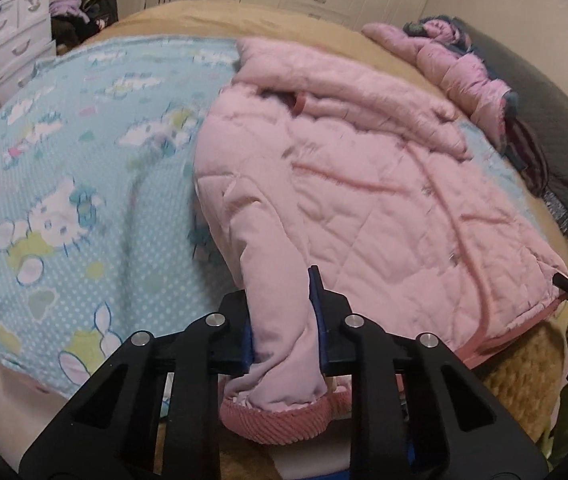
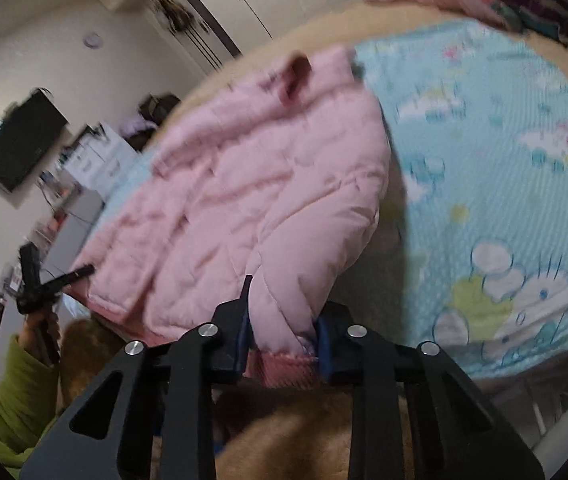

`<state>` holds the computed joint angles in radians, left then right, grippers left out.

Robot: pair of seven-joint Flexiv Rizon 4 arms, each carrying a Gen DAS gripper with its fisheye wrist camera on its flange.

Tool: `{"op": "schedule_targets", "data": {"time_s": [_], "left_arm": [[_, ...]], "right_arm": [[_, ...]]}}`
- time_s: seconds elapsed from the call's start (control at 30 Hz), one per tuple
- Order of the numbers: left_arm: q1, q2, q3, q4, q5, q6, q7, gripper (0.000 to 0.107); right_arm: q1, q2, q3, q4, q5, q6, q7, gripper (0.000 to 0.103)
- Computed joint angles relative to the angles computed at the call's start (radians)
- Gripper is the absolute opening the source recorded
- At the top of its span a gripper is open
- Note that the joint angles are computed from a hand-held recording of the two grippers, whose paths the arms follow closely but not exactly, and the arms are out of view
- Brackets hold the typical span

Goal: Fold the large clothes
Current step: 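Lift the hem with both grippers and fold it toward the collar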

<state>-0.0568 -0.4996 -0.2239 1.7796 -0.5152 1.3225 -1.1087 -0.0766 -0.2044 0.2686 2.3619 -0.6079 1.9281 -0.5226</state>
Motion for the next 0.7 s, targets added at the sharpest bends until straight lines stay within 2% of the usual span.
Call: {"op": "schedule_targets", "data": {"time_s": [0.13,0.43,0.7], "left_arm": [[0.005,0.014,-0.032,-0.013,-0.017,0.038,0.028,0.012],[-0.011,0.002,-0.049,-0.098,-0.018,0.062,0.050,0.012],[-0.009,-0.038,-0.063,-0.188,-0.016,0.075,0.052,0.012]], "right_arm": [[0.165,0.033,-0.099,-0.028,0.186,0.007,-0.133,0.022],[0.156,-0.033,-0.095,-0.148,0.249,0.100,-0.164,0.021],[0.180,-0.063,-0.122,-0.228,0.304,0.097,-0.189,0.021]]}}
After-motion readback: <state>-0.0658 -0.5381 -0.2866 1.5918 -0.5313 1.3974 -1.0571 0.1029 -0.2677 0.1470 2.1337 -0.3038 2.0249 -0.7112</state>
